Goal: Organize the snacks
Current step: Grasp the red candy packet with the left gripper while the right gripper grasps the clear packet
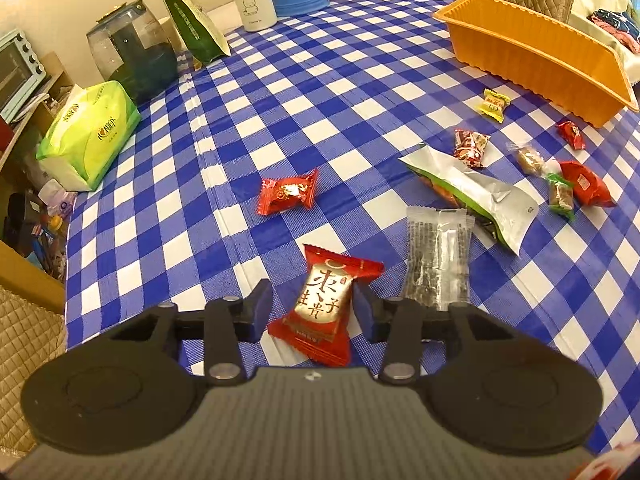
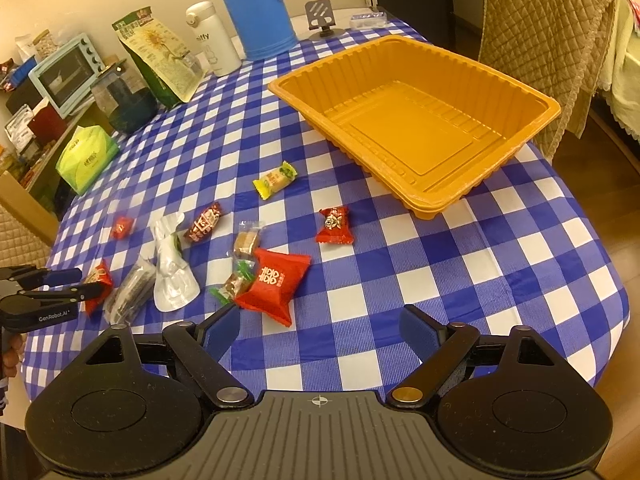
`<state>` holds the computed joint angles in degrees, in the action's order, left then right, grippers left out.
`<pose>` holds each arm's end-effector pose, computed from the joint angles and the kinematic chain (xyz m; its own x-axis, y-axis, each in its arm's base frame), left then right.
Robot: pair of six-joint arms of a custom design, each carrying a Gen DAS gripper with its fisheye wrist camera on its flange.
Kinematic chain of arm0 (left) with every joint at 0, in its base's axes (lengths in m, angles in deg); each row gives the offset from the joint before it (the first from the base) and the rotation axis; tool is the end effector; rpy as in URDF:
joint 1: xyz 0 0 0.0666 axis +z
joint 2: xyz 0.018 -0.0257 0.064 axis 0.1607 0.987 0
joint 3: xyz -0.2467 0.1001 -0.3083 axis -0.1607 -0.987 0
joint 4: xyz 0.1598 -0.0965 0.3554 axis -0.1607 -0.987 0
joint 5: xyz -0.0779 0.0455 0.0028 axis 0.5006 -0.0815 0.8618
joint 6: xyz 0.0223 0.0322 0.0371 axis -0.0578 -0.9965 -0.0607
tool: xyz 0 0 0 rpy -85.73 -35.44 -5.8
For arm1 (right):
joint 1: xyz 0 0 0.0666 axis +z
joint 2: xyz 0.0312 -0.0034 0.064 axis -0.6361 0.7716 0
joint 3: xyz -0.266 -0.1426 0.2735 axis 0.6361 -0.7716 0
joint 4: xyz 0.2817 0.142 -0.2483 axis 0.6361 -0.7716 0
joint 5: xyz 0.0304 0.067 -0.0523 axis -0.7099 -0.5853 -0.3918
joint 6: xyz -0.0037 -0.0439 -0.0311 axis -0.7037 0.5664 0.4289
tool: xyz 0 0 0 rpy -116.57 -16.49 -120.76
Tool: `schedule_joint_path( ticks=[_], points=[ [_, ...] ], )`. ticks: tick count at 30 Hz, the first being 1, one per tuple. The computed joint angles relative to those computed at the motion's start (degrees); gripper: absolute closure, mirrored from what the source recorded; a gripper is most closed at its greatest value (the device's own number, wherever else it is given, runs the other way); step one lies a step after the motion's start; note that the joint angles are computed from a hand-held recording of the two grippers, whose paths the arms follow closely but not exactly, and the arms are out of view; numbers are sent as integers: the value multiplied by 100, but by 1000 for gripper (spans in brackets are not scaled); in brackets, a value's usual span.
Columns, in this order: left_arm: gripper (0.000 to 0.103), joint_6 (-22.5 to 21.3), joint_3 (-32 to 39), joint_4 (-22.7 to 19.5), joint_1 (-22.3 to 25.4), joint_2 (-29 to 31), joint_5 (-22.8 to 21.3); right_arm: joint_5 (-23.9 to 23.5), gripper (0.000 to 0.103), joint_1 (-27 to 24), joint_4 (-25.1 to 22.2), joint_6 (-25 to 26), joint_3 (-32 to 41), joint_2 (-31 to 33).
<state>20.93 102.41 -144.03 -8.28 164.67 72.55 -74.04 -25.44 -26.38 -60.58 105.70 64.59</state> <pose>0.6173 -0.1887 0.4174 -0.7850 0.3065 -0.5384 0.2451 0.9518 0.1845 0.5839 0.1531 0.4444 -0.8373 0.0779 -0.5411 -0.1262 0.9355 0.3300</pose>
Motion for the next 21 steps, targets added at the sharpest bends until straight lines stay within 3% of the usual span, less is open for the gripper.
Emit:
schedule_joint_path(
  ticks=[8,16,21],
  points=[
    [80,241,79,-131,68,63,262,-85,21,54,32,97,232,194],
    [81,817,-19,-32,178,-75,222,-162,49,189,21,411,729,590],
    [81,1020,-14,-17,279,-151,134,-261,60,302,-18,485,1144,938]
  ],
)
